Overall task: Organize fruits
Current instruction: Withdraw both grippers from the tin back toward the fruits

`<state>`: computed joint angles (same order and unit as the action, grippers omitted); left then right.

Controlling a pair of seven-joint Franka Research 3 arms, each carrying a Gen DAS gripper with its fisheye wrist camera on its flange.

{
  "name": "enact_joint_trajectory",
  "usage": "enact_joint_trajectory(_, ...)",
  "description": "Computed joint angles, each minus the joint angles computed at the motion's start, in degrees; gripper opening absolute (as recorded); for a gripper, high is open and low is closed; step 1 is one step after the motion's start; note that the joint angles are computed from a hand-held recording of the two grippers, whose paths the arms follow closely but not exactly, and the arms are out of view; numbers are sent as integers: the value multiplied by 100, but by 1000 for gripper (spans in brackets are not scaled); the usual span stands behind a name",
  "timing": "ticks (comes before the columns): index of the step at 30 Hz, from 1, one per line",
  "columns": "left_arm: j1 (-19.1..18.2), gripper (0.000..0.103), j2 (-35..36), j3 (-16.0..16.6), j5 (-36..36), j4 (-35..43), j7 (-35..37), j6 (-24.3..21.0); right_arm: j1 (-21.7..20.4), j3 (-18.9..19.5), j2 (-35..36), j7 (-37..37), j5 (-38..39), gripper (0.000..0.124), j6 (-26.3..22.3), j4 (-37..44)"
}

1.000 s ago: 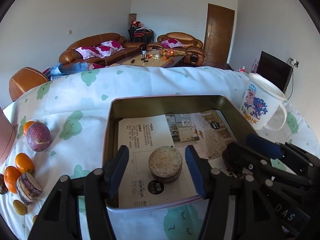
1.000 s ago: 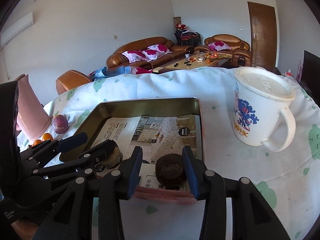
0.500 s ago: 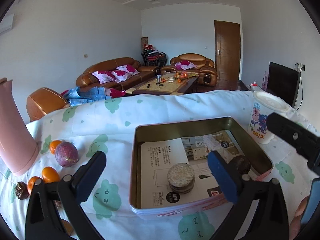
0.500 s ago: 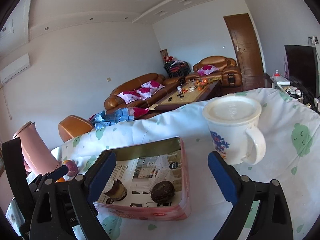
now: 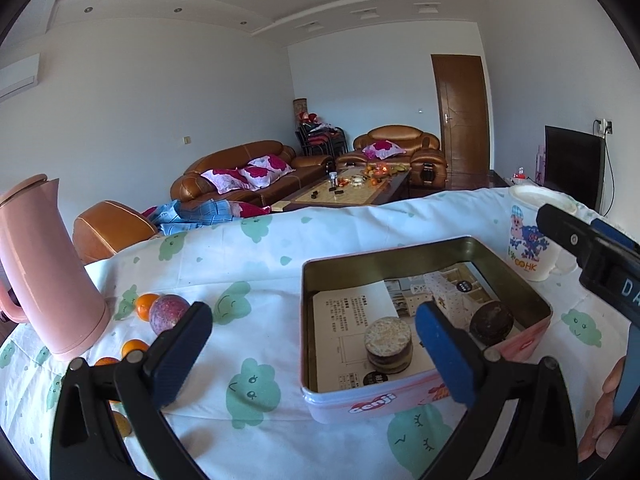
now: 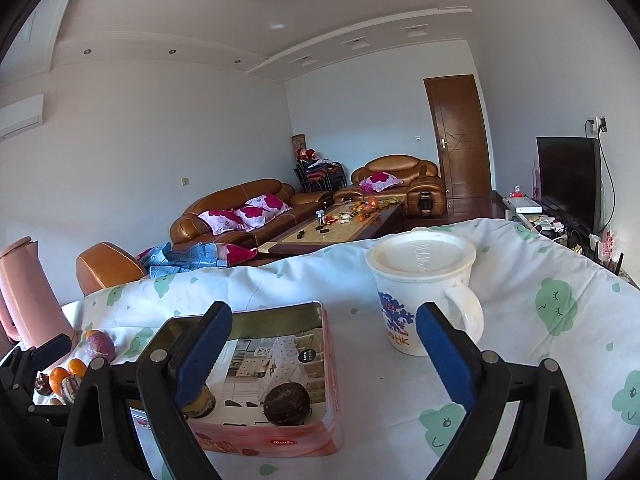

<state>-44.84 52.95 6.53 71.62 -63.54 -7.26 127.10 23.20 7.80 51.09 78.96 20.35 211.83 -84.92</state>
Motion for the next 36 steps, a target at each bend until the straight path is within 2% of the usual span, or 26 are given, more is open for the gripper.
enact_joint_trajectory(4,-16,103,-281,7,125,-471,-484,67,71,-16,-88,-46,116,94,151,-178)
enact_joint_trajectory(8,26,103,-578,-80,303,-948,-880,100,-46,170,-197,183,-66,94,124,-395)
enact_joint_trajectory(15,145,103,-1034,-321,639,-1671,-1351,-41,127,140,-331,244,-118,94,240,-665)
enact_joint_trajectory(24,349,103,-1483,-655,935,-2368,-1685,-289,394,146,-465,93,-14,94,290,-901)
enact_joint_trajectory(36,692,103,-2107,-989,1176,-3350,-1954,-493,781,189,-440,-84,154,94,95,-801)
